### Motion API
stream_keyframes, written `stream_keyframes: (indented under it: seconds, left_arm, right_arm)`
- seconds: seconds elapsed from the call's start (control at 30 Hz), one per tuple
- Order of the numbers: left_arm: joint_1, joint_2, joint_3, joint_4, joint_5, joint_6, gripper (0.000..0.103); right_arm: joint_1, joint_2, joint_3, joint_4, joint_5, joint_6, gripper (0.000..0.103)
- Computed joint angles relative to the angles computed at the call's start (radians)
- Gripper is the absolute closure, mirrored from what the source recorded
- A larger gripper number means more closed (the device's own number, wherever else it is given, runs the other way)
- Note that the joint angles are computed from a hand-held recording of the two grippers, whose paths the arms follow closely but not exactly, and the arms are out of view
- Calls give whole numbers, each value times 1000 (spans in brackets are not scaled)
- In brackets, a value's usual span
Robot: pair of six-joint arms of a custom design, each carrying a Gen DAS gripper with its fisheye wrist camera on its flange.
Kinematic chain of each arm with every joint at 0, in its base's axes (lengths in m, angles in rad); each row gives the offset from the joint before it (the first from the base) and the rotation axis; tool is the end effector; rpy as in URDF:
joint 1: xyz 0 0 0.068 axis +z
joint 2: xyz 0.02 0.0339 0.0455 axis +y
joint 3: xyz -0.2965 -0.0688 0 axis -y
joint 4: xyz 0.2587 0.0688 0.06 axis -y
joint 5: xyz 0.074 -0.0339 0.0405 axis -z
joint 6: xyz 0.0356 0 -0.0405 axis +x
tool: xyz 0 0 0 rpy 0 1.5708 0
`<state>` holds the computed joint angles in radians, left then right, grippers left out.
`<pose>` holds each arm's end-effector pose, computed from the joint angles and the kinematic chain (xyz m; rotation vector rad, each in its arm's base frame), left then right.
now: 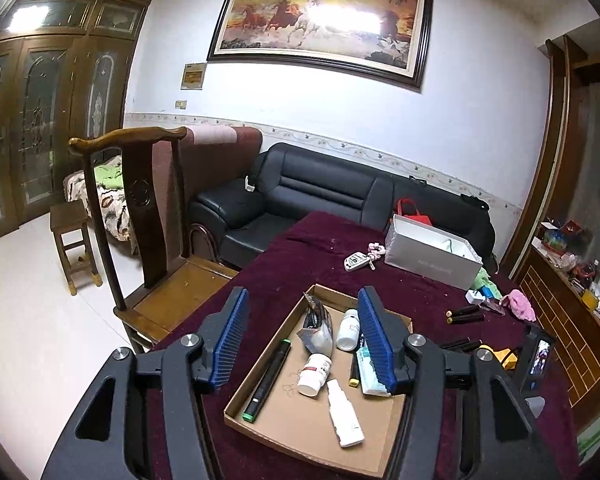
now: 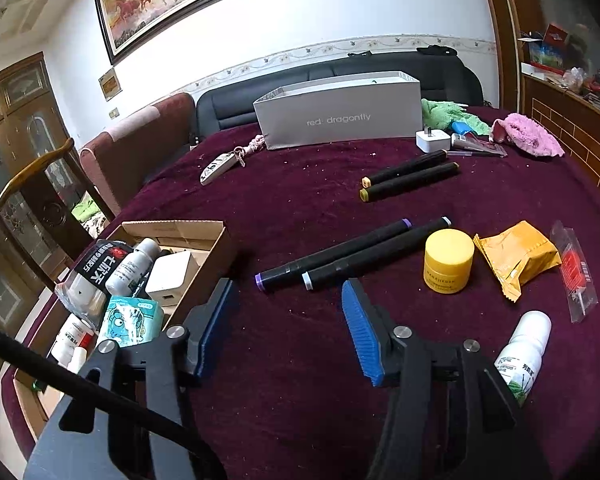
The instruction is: Organize objects
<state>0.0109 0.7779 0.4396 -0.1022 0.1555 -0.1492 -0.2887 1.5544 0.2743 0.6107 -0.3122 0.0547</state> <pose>0.1715 -0.0036 0.2458 -0.0618 2.0131 -0.2445 0.2249 -0.0554 0.1124 0.2113 2.2011 0.2201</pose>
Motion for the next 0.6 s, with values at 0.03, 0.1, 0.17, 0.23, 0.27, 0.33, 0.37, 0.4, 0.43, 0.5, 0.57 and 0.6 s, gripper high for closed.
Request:
stream_keyframes:
  seconds: [0.03, 0.1, 0.17, 0.23, 0.27, 0.33, 0.37, 0.4, 0.43, 0.5, 0.57, 0.6]
  left_arm:
    - [-1, -3, -1, -2, -1, 2, 53]
    - [-9, -10, 0, -10, -4, 1, 53]
    - [-8, -14, 1, -19, -1, 1, 52]
    - [-3, -16, 1, -24, 6, 1, 52]
    - [0, -20, 1, -28, 9, -1, 52]
    - [11, -24, 2, -35, 23, -4, 52]
    - [15, -22, 5, -36, 28, -6, 52]
    - [21, -23, 5, -39, 37, -8, 52]
    - [24, -25, 5, -41, 42, -10, 52]
    - [28, -24, 3, -41, 51, -13, 52]
    - [21, -23, 2, -42, 48, -15, 52]
    - [18, -22, 1, -42, 47, -15, 51]
  right_arm:
    - [2, -1, 0, -2, 0, -2, 48]
    - [7, -2, -1, -5, 5, -6, 48]
    - [11, -2, -1, -6, 8, -9, 48]
    - [14, -1, -3, -3, 12, -11, 48]
    - [17, -1, -4, -1, 16, -12, 46]
    - [21, 0, -5, -1, 24, -12, 45]
    - [22, 0, -5, -2, 24, -12, 45]
    - [24, -1, -5, -3, 26, -12, 45]
    - [26, -1, -7, -1, 27, -13, 45]
    - [30, -3, -10, 1, 32, -14, 44]
    - [31, -5, -11, 2, 32, -14, 44]
    - [32, -5, -11, 2, 34, -14, 44]
